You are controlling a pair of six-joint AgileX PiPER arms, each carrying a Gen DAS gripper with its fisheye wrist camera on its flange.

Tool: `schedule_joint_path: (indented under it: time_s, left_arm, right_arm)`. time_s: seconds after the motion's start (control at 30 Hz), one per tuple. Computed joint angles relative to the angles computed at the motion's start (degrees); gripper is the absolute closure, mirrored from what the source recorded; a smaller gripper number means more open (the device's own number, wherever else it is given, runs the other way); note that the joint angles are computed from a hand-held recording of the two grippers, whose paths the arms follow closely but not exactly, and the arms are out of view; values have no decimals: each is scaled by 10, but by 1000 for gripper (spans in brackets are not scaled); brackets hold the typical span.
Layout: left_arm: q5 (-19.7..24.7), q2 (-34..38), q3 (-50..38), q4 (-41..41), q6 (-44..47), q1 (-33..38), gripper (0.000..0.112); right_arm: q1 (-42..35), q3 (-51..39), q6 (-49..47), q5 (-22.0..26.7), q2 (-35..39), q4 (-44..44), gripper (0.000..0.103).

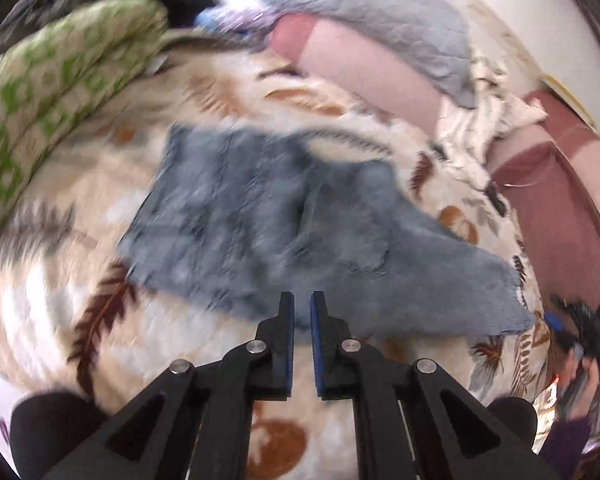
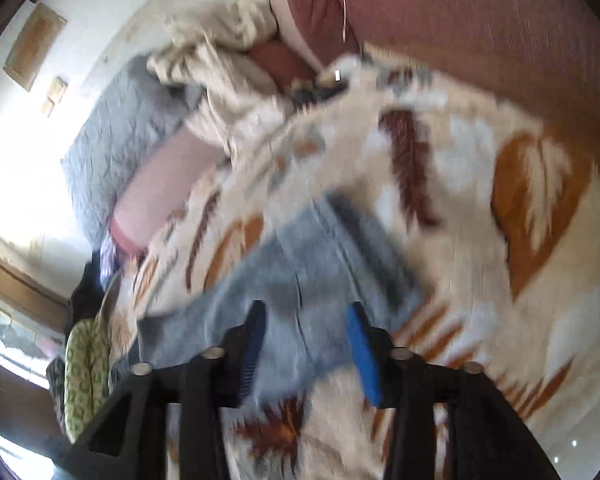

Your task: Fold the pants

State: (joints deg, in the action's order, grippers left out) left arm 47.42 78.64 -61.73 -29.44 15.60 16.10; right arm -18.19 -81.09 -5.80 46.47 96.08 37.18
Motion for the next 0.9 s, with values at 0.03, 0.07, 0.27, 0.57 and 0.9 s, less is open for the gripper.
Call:
schedule_joint_path:
  time_s: [0.03, 0.07, 0.27, 0.57, 0.9]
  left_arm:
    - [-8, 2, -8, 5, -3, -15, 91]
    - [-15, 9, -17, 7, -8, -29, 84]
    - [-48, 85, -64, 0, -18, -75, 73]
    - [-81, 130, -56, 36, -45, -105, 73]
    - [-114, 147, -51, 62, -36, -133, 72]
  right_arm:
    - [7, -26, 21, -9, 15, -21, 50]
    - [13, -53, 37, -16, 34, -39, 50]
    - [35, -290, 127, 60, 220, -102, 50]
    - [62, -364, 131, 74, 303, -149, 92]
    - [110, -392, 220, 12, 313, -315, 89]
